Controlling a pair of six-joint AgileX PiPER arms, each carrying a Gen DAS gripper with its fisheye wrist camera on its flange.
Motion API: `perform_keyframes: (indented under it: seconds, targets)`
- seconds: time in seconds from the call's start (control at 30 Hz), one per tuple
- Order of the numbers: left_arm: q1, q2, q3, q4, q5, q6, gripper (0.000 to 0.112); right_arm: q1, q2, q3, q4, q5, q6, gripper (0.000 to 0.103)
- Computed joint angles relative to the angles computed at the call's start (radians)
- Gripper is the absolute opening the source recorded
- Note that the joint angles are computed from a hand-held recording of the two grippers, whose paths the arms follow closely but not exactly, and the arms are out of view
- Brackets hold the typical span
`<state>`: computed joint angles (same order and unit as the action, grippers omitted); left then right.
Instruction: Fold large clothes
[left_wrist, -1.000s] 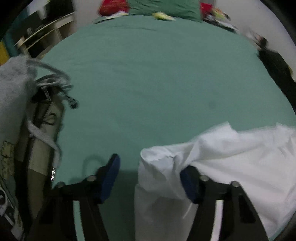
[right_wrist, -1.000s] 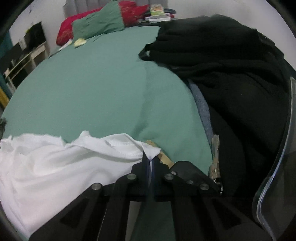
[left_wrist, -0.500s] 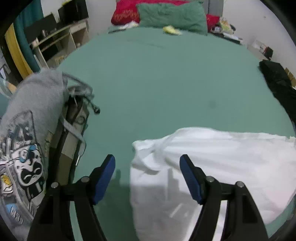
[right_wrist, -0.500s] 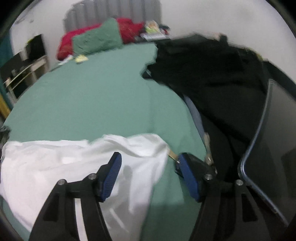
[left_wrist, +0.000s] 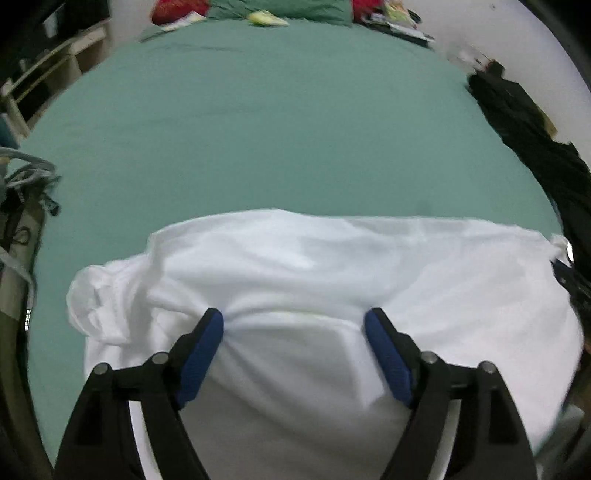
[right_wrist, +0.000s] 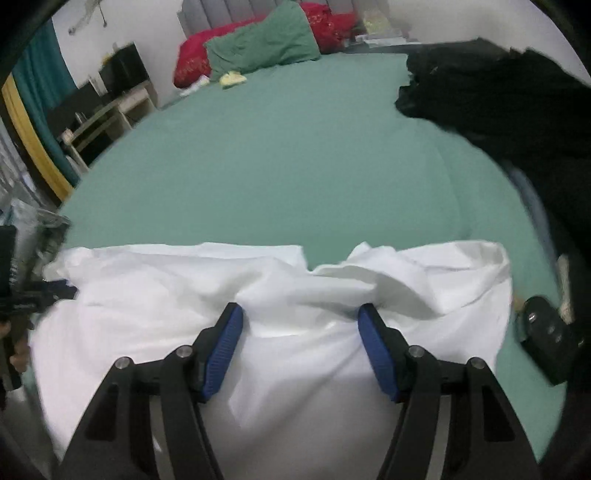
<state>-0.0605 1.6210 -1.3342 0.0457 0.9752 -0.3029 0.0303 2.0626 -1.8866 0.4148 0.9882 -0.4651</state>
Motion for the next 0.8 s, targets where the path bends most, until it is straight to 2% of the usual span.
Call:
perform_keyframes:
  seconds: [0.1, 0.17, 0.2, 0.27, 0.33, 0.43, 0.57, 0.67, 0.7, 0.73, 0.8]
  targets:
    - [-0.007, -0.027, -0.019, 0.047, 0.037, -0.059, 0.08, 0.0, -0.085, 0.096, -0.037, -0.073, 0.046, 0.063]
    - [-0.036, -0.067, -0.02, 0.121, 0.051, -0.124, 0.08, -0.029, -0.179, 0.204, -0.001, -0.137, 0.021, 0.068]
    - [-0.054, -0.092, -0.015, 0.156, 0.061, -0.162, 0.08, -0.062, -0.224, 0.247, 0.035, -0.151, -0.018, 0.072]
    - [-0.089, -0.167, 0.011, 0.194, 0.05, -0.233, 0.08, -0.094, -0.312, 0.371, 0.085, -0.236, -0.052, 0.083]
    - [-0.143, -0.245, 0.057, 0.192, 0.03, -0.271, 0.08, -0.152, -0.379, 0.46, 0.133, -0.254, -0.074, 0.094]
    - [-0.231, -0.295, 0.074, 0.14, 0.015, -0.251, 0.08, -0.269, -0.375, 0.49, 0.219, -0.141, -0.076, 0.097]
    - [-0.344, -0.237, 0.04, 0.111, 0.006, -0.284, 0.08, -0.415, -0.316, 0.515, 0.412, 0.012, -0.084, 0.098]
    - [-0.448, -0.208, 0.054, 0.19, -0.006, -0.421, 0.08, -0.437, -0.307, 0.533, 0.51, 0.029, -0.106, 0.098]
    - [-0.494, -0.185, 0.049, 0.246, 0.002, -0.486, 0.08, -0.441, -0.285, 0.525, 0.562, 0.082, -0.124, 0.098]
    - [-0.506, -0.177, 0.065, 0.269, -0.008, -0.511, 0.08, -0.433, -0.269, 0.518, 0.587, 0.116, -0.126, 0.098]
    - [-0.499, -0.148, 0.07, 0.283, -0.022, -0.52, 0.08, -0.376, -0.278, 0.525, 0.576, 0.107, -0.123, 0.098]
